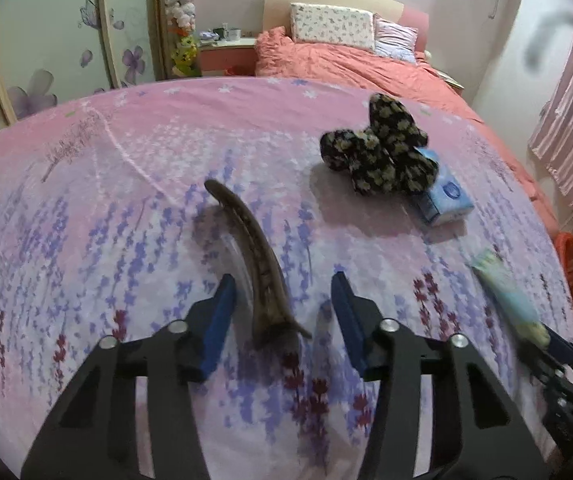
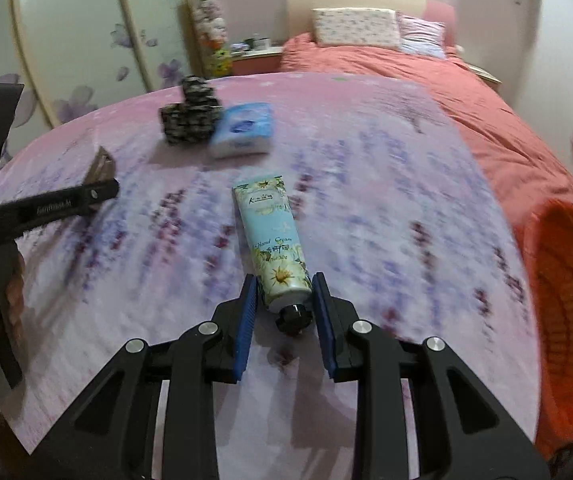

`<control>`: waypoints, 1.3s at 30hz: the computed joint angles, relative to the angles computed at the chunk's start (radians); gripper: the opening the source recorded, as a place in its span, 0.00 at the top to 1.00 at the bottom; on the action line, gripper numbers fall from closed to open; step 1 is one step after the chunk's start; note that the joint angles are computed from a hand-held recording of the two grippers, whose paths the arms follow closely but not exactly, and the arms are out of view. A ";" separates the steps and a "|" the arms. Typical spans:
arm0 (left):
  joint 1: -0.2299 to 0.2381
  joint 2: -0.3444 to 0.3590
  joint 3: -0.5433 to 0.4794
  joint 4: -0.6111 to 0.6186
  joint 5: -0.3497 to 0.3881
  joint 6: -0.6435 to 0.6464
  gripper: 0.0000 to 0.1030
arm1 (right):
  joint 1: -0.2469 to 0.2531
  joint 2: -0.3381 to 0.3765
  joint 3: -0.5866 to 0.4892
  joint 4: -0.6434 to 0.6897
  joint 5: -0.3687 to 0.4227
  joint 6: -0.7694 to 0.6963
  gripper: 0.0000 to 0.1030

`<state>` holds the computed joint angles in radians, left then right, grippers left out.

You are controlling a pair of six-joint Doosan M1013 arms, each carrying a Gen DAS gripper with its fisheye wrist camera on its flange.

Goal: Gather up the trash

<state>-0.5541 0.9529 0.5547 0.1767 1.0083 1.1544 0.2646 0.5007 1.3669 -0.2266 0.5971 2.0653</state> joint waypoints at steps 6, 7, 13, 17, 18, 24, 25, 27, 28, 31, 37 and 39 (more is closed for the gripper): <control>0.010 0.003 -0.007 -0.081 -0.019 0.074 0.79 | -0.011 0.008 -0.009 0.028 -0.021 -0.001 0.55; 0.014 -0.011 0.023 -0.127 -0.047 0.113 0.79 | -0.013 0.017 -0.025 0.042 -0.014 -0.016 0.55; 0.013 -0.081 0.157 -0.249 -0.118 0.301 0.79 | -0.010 0.025 -0.039 0.006 0.011 0.025 0.72; 0.008 -0.102 0.200 -0.211 -0.139 0.279 0.78 | -0.006 0.018 -0.027 -0.031 0.013 0.084 0.72; 0.007 -0.103 0.200 -0.199 -0.140 0.265 0.77 | -0.006 0.017 -0.026 -0.030 0.012 0.086 0.72; -0.003 -0.087 0.173 -0.124 -0.122 0.194 0.75 | -0.004 0.014 -0.022 -0.037 0.015 0.092 0.72; -0.006 -0.084 0.169 -0.109 -0.120 0.185 0.74 | -0.005 0.015 -0.023 -0.037 0.015 0.091 0.72; -0.012 -0.081 0.165 -0.077 -0.123 0.167 0.74 | -0.004 0.017 -0.025 -0.041 0.019 0.092 0.72; -0.016 -0.080 0.166 -0.052 -0.126 0.157 0.74 | -0.004 0.017 -0.026 -0.044 0.021 0.093 0.72; -0.019 -0.075 0.157 -0.038 -0.119 0.138 0.74 | -0.002 0.019 -0.028 -0.053 0.025 0.097 0.72; -0.023 -0.069 0.147 -0.012 -0.108 0.123 0.73 | -0.002 0.018 -0.028 -0.053 0.026 0.097 0.72; -0.026 -0.067 0.143 0.003 -0.102 0.117 0.72 | -0.002 0.018 -0.028 -0.055 0.027 0.097 0.72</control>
